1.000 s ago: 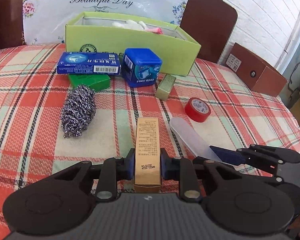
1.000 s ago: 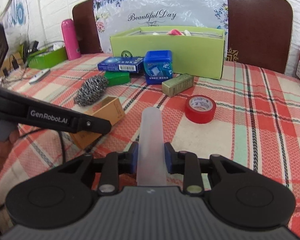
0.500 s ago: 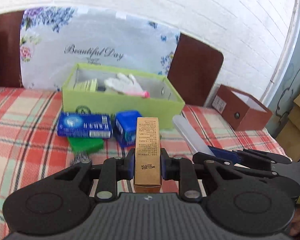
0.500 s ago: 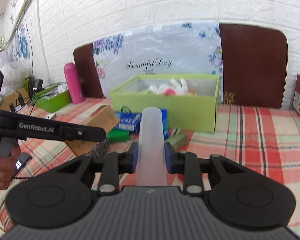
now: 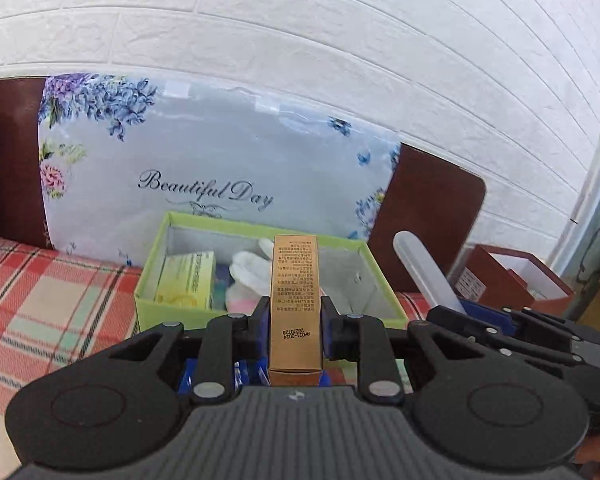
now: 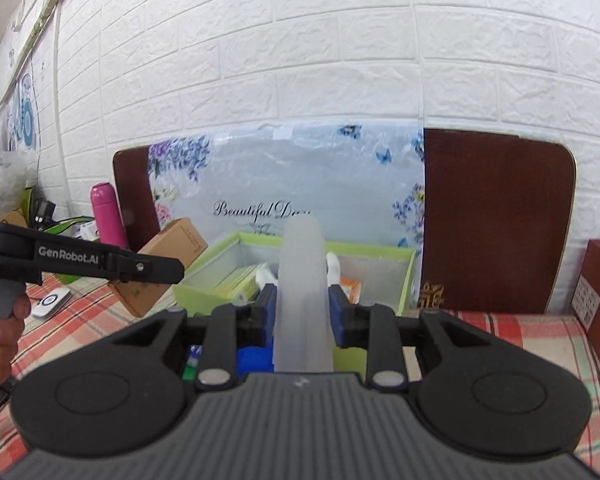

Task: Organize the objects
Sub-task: 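Carry the gold box and clear tube into the green box and open both tools, then move both tools back over the remaining items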

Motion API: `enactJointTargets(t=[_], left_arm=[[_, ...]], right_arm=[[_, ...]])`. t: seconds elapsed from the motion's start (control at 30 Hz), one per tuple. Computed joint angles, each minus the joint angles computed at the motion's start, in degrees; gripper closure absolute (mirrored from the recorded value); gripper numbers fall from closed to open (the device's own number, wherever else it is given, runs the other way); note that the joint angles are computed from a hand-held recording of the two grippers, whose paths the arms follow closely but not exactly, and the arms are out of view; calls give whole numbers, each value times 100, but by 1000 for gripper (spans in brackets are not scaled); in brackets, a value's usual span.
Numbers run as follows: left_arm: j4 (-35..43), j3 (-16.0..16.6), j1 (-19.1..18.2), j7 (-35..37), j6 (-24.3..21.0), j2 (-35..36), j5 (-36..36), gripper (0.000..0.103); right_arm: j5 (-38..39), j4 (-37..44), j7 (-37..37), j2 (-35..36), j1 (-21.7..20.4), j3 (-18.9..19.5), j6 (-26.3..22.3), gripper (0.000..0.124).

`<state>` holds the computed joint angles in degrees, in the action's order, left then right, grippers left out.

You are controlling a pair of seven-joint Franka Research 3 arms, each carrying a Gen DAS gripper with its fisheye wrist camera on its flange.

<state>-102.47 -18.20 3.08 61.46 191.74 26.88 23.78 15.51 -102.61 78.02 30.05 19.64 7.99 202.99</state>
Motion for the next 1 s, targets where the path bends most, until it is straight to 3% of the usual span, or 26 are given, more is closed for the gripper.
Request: enactJointTargets(t=[0.13,0.23,0.4,0.5,0.53,0.57,0.6,0.67,0.77,0.83,0.93,1.0], left_arm=[[771,-12,-78,146,-392,463,-81,79],[1401,-47,-142,397,-731,869,-233,79],[2625,-130,-260,909,-1390,1678,-624,78],[3376,113,-518,1002,-1505,2206,-868,78],[3668,276,-651,1030,-1480,2422,-906,70],[3954,401,-759,1071,-1635,2602,-935,38],[4156,611,-902,1017,-1837,2702,-971,23],[4294,935,-1075,882,-1896,2825,-988,17],[3856,589,-812,1045,-1645,2667,-1142,17],[3528,581,-761,974,-1408,2483,-1210,17],[2854,946,-934,656,-1170,1951,-1159,17],[2343,1444,-1269,282,-1066,1508,-1081,17]], right_arm=[[147,875,-301,491,301,-388,-335,97],[157,1585,-423,932,307,-444,-626,97],[293,3051,-405,1876,519,-884,-1338,97],[211,4095,-201,2585,560,-1134,-1880,97],[158,4402,-88,2805,587,-1252,-2045,92],[131,4625,153,2998,711,-1554,-2197,82],[91,4754,411,3129,834,-1853,-2320,79],[-23,4689,613,3174,864,-1950,-2345,72],[-148,4271,708,2992,776,-1738,-2053,60],[-140,3984,761,2824,791,-1717,-1810,53],[1,3344,722,2401,840,-1661,-1310,32],[151,2759,589,2017,834,-1511,-872,21]])
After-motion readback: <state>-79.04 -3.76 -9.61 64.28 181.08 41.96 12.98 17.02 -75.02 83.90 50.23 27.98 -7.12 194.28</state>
